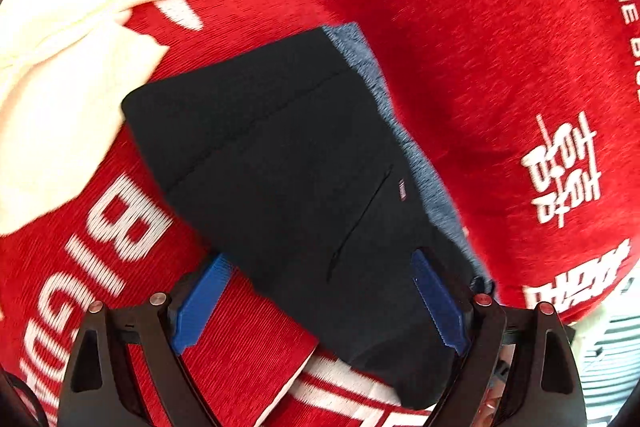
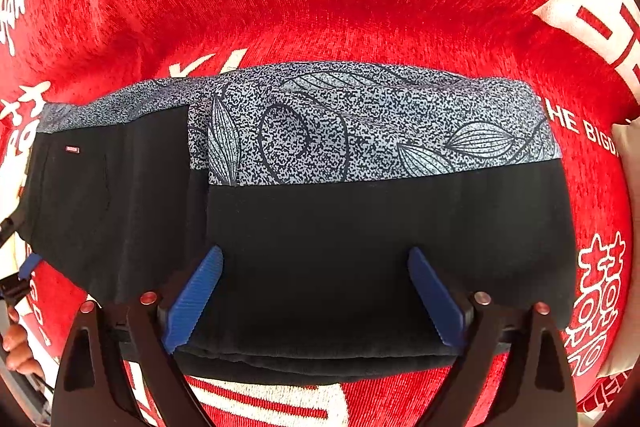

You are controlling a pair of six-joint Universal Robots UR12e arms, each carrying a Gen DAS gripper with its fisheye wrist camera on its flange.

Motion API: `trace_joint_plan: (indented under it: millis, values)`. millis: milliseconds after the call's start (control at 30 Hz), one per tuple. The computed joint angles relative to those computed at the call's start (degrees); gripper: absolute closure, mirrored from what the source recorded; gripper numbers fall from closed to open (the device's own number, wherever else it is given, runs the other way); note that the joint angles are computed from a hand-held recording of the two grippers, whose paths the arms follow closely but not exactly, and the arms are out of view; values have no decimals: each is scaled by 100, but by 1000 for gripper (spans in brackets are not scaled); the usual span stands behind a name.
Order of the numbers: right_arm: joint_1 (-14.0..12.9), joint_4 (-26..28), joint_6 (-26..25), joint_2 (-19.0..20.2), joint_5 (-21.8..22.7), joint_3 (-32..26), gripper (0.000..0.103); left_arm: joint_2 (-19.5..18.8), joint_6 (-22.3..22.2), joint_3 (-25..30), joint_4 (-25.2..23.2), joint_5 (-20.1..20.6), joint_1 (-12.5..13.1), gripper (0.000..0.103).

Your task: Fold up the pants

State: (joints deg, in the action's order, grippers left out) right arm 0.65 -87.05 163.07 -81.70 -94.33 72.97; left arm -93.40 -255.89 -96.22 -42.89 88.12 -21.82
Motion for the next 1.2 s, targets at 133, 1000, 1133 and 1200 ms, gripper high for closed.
trace_joint_plan:
  millis: [133, 1000, 1133, 1200]
  values:
    - [8, -57, 9, -26, 4, 41, 7, 44, -220, -261, 741, 16, 2, 8]
    - [293, 600, -751, 317, 575, -1033, 18, -821, 884, 1736, -2686, 1579, -507, 79]
    - [595, 1708, -1103, 937, 1049, -2082, 17, -1149, 1567, 2312, -3409, 2125, -735, 79]
    - [777, 2293, -1264, 1340, 1239, -2732, 16, -1242, 1831, 2460, -3606, 2310, -813, 79]
